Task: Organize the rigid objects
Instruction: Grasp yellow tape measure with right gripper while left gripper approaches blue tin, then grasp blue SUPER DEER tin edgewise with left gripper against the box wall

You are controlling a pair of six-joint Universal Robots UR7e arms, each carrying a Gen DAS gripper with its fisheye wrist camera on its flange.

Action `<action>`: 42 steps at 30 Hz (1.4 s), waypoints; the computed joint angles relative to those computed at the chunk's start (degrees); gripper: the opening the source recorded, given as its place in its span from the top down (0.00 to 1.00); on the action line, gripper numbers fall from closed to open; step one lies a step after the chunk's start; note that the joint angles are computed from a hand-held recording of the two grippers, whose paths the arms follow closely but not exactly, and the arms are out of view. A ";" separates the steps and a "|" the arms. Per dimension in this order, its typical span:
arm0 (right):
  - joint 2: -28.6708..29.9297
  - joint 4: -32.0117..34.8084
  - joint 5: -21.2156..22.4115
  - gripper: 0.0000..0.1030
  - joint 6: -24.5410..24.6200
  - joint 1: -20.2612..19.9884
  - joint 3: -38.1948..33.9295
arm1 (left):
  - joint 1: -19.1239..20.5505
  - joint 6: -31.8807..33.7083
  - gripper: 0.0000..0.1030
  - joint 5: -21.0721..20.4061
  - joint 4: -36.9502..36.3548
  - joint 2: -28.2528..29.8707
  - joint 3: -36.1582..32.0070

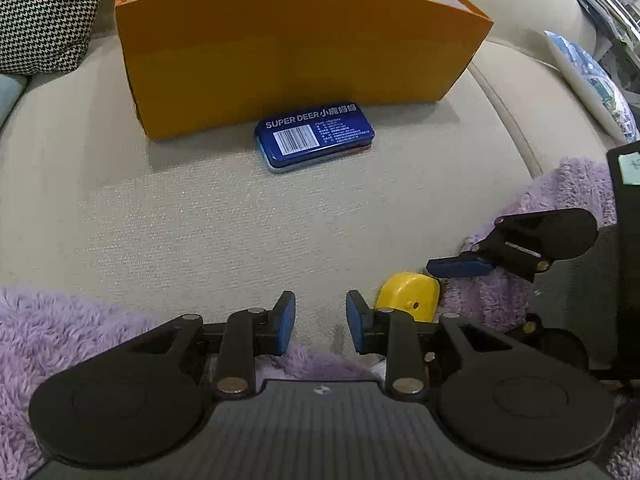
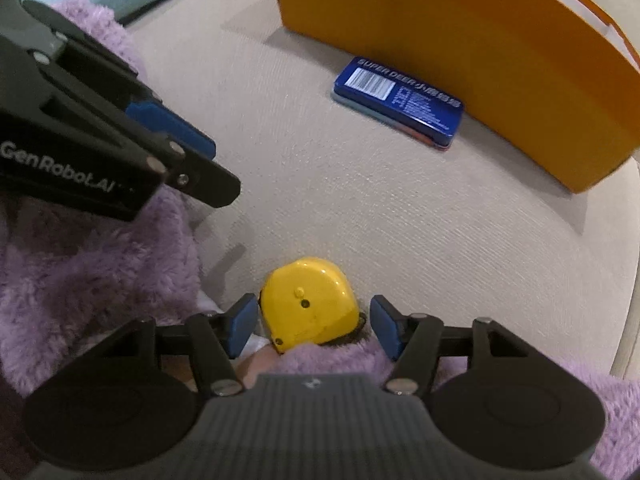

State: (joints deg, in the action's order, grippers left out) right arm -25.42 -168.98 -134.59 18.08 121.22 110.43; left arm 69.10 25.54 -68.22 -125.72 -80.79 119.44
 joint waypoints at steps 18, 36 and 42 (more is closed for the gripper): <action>-3.49 -3.75 -5.83 0.45 5.68 -0.76 2.25 | -1.53 9.17 0.65 -0.52 -10.12 2.90 0.63; -4.80 -13.30 -8.23 0.45 0.80 -5.34 3.73 | -6.36 52.50 0.46 11.89 -47.28 14.67 11.18; -4.76 -14.89 -7.41 0.44 0.28 -6.14 4.10 | -6.45 55.80 0.37 11.92 -47.88 15.32 10.97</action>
State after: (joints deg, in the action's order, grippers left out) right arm -30.18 -183.87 -141.99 18.36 115.09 114.53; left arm 62.65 81.34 -56.31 -173.60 -65.46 130.41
